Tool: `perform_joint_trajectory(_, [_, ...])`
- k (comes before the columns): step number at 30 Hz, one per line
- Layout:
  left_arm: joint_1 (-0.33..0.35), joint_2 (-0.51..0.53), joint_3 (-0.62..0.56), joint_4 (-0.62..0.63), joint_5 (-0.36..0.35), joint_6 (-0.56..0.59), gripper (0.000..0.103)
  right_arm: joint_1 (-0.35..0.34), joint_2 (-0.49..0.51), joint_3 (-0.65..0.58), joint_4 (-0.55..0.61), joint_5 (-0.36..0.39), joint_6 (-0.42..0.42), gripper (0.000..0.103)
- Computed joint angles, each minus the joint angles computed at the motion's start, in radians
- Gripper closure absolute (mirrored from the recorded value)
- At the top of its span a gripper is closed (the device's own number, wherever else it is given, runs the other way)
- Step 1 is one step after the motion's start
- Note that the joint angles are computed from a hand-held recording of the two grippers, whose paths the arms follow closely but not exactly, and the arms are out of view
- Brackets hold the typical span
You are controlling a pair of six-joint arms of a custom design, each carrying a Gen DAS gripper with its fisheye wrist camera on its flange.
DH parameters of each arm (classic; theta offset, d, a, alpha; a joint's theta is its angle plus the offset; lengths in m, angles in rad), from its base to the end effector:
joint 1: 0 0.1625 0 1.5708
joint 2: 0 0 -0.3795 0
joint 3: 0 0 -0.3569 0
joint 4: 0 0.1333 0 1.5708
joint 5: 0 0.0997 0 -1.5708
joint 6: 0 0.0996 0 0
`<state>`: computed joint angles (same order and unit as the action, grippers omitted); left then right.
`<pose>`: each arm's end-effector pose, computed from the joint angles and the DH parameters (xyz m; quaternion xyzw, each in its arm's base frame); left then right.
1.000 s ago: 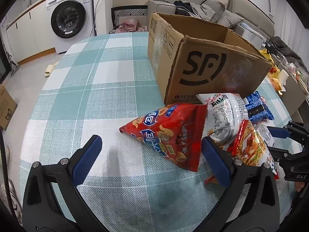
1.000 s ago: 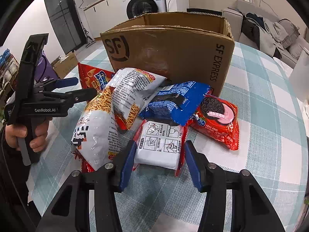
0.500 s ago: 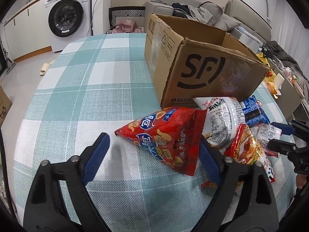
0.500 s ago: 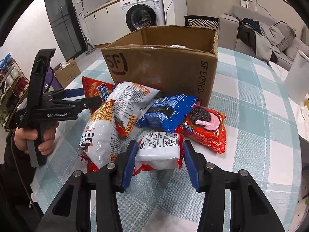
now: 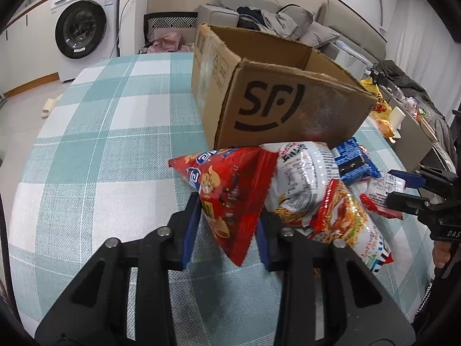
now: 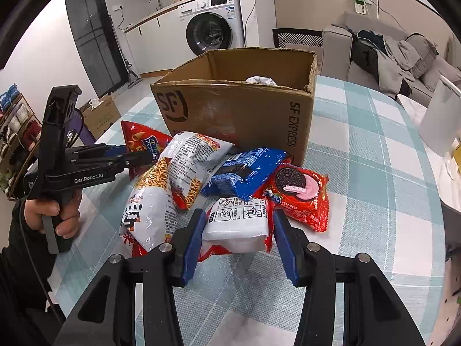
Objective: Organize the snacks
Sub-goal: 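Grasp the red chip bag with the left gripper while the right gripper grasps the white printed pack, then lift both packs and carry them over the cardboard box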
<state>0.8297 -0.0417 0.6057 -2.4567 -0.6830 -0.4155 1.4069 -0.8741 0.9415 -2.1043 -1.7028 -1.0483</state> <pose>-0.3815 -0.7288 -0.0406 0.0766 0.8908 -0.3529 0.2759 -0.0010 -0.7428 0.3861 0.4017 -0.8840 0.1528 0.1840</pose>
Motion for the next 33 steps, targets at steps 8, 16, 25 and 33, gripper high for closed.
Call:
perform_joint_trajectory(8, [-0.018,-0.025,0.046,-0.067,0.003,0.035,0.073,-0.007,-0.004,-0.016,0.007,0.029,0.007,0.055])
perform_joint_trajectory(16, [-0.042,-0.049,0.088,-0.120,0.017,0.060,0.073,-0.005,-0.013,-0.013,0.011,0.040,0.002,0.055])
perform_joint_trajectory(25, [-0.065,-0.069,0.118,-0.160,0.033,0.076,0.073,-0.007,-0.024,-0.012,0.000,0.053,0.002,0.055])
perform_joint_trajectory(33, [-0.090,-0.080,0.135,-0.197,0.051,0.100,0.073,-0.008,-0.041,-0.003,-0.019,0.083,0.013,0.055])
